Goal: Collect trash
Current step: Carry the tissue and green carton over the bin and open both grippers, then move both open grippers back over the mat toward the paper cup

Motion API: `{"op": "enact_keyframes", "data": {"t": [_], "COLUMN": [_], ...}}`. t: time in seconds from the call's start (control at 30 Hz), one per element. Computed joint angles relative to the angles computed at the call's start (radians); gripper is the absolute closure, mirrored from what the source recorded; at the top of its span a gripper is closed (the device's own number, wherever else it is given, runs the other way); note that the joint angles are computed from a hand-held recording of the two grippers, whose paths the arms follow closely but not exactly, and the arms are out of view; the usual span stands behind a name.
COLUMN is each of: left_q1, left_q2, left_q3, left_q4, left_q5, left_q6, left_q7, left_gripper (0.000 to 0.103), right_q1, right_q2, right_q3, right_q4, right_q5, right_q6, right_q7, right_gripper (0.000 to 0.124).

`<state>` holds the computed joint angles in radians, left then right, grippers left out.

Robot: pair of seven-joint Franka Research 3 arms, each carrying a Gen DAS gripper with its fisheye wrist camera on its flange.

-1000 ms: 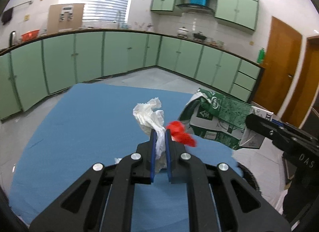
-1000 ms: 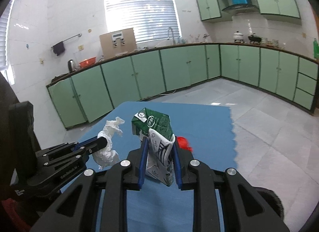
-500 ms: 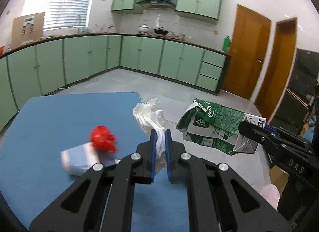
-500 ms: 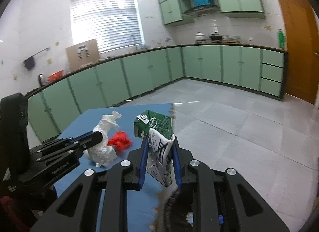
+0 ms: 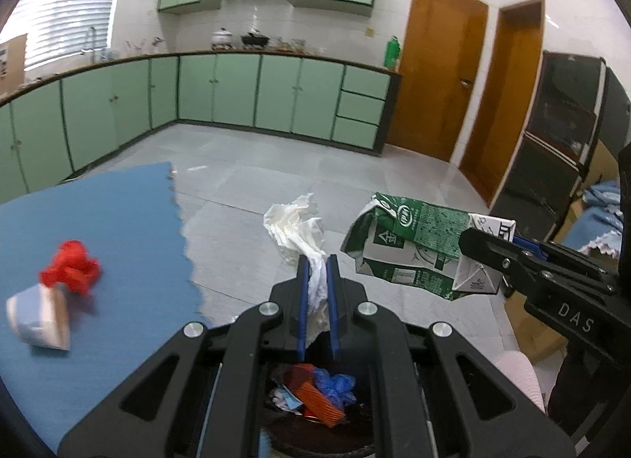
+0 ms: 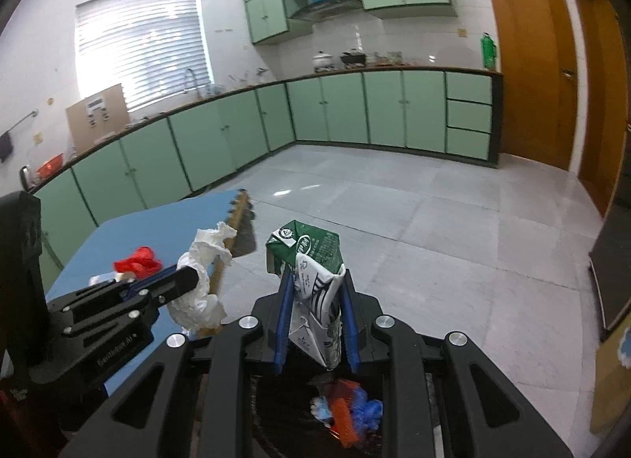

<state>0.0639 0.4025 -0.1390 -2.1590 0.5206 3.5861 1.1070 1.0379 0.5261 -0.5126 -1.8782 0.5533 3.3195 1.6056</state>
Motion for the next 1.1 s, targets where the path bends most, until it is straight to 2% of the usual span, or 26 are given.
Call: {"op": "enact_keyframes", "data": {"t": [0.1, 0.23, 0.3, 0.47, 0.5, 0.57, 0.67, 0.73, 0.8, 0.83, 0.9, 0.97, 1.0, 1.07, 1.1], "left_q1": [0.021, 0.042, 0.056, 0.099, 0.135, 0.165, 0.197, 0.210, 0.210, 0.206, 0.208, 0.221, 0.223, 0.207, 0.190], "left_q2": [0.055, 0.128, 0.160, 0.229, 0.253, 0.283, 0.314, 0.322, 0.320, 0.315, 0.307, 0.298, 0.285, 0.254, 0.236], "left_q3": [-0.040, -0.084, -0.108, -0.177, -0.223, -0.266, -0.319, -0.339, -0.340, -0.333, -0.334, -0.342, -0.338, -0.309, -0.286], "left_q4": [0.052, 0.123, 0.159, 0.234, 0.257, 0.283, 0.311, 0.318, 0.316, 0.311, 0.304, 0.292, 0.280, 0.255, 0.240], "left_q5": [0.046, 0.094, 0.115, 0.145, 0.160, 0.148, 0.114, 0.088, 0.061, 0.046, 0.021, -0.007, -0.022, -0.042, -0.050], "left_q6": [-0.025, -0.059, -0.083, -0.161, -0.197, -0.244, -0.302, -0.320, -0.319, -0.307, -0.306, -0.295, -0.282, -0.252, -0.235], "left_q7": [-0.023, -0.043, -0.051, -0.043, -0.037, -0.010, 0.030, 0.054, 0.073, 0.079, 0.099, 0.115, 0.117, 0.112, 0.105], "left_gripper": [0.095, 0.095, 0.095, 0.095, 0.094, 0.093, 0.086, 0.077, 0.058, 0.057, 0.055, 0.051, 0.048, 0.043, 0.039], "right_q1": [0.035, -0.001, -0.054, -0.113, -0.138, -0.205, -0.294, -0.312, -0.298, -0.288, -0.282, -0.223, -0.188, -0.127, -0.105], "right_q2": [0.027, 0.044, 0.051, 0.084, 0.090, 0.101, 0.114, 0.130, 0.139, 0.141, 0.138, 0.141, 0.146, 0.150, 0.150], "right_q3": [-0.057, -0.043, -0.005, 0.031, 0.053, 0.111, 0.195, 0.206, 0.182, 0.166, 0.155, 0.082, 0.039, -0.034, -0.060], "right_q4": [-0.003, 0.002, 0.011, 0.044, 0.051, 0.073, 0.101, 0.113, 0.117, 0.116, 0.108, 0.100, 0.098, 0.089, 0.086], "right_q5": [0.009, -0.022, -0.049, -0.107, -0.119, -0.144, -0.178, -0.193, -0.219, -0.232, -0.256, -0.285, -0.300, -0.330, -0.344], "right_q6": [-0.020, -0.043, -0.050, -0.094, -0.102, -0.119, -0.152, -0.162, -0.179, -0.184, -0.182, -0.197, -0.205, -0.215, -0.218], "right_q7": [0.018, 0.058, 0.074, 0.133, 0.139, 0.145, 0.153, 0.182, 0.215, 0.234, 0.261, 0.317, 0.350, 0.407, 0.430], "right_gripper": [0.101, 0.101, 0.101, 0.101, 0.101, 0.101, 0.100, 0.098, 0.088, 0.082, 0.080, 0.060, 0.055, 0.036, 0.033]}}
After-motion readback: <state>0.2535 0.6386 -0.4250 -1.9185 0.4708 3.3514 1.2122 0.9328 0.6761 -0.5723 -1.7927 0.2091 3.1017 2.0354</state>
